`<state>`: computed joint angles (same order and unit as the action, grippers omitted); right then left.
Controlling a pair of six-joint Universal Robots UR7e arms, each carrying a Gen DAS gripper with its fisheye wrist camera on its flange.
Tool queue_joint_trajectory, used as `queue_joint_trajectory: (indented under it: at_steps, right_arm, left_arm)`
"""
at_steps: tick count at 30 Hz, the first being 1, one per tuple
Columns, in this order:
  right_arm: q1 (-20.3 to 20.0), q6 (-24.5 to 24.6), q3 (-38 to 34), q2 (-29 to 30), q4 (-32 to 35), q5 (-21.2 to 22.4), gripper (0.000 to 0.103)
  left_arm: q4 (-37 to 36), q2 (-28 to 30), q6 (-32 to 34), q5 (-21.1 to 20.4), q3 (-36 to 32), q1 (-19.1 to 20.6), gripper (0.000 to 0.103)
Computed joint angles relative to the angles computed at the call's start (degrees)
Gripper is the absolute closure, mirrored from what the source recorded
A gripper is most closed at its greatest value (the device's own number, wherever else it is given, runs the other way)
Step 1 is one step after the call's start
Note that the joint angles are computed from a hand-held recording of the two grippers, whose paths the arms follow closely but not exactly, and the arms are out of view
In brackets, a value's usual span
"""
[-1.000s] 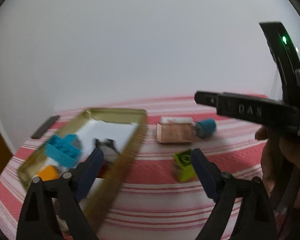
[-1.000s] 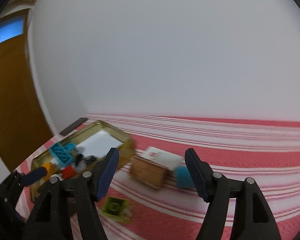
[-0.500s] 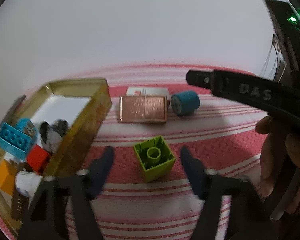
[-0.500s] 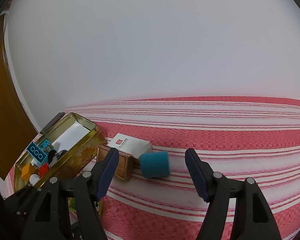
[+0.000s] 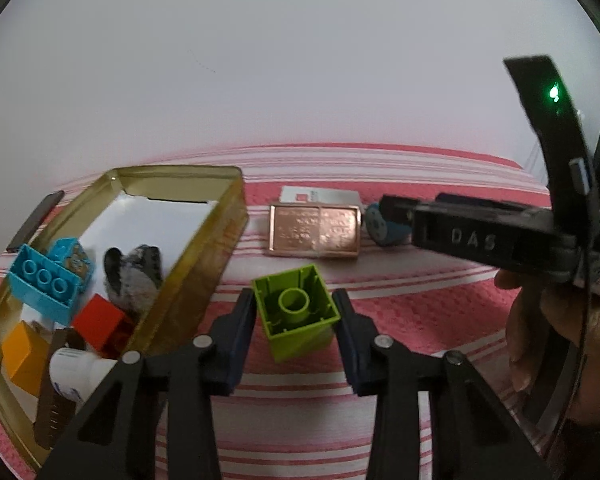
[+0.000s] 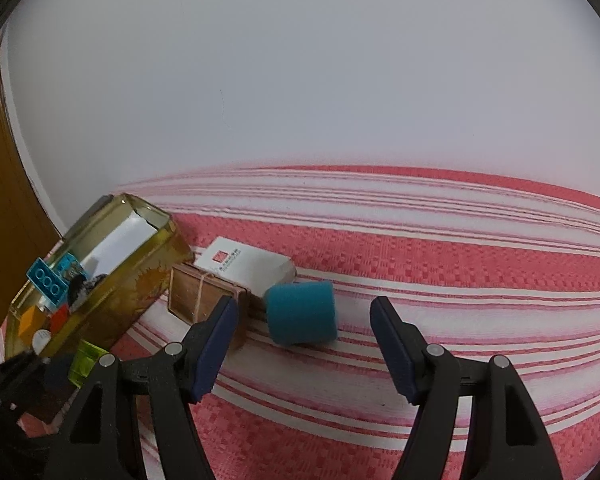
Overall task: Organize rigid objects
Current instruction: 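Grasp the green Duplo brick with the left tool while the right grasps the teal cylinder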
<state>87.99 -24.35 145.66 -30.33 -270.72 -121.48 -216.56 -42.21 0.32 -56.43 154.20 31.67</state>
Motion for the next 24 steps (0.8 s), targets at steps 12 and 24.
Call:
queue_joint_trajectory:
  at_steps: [12,24]
  right_arm:
    - [-2.22,3.75,-0.12,-3.04,8.68,1.66,0.057]
    - [-1.71,2.9,1.0,-0.56,3.17,1.96,0.061]
  left_arm:
    - [-2.72,-0.16,3.27,-0.8,-0.88,2.2,0.065]
    - [-14.39,3.36,3.85,1.54,1.41,0.33,0.065]
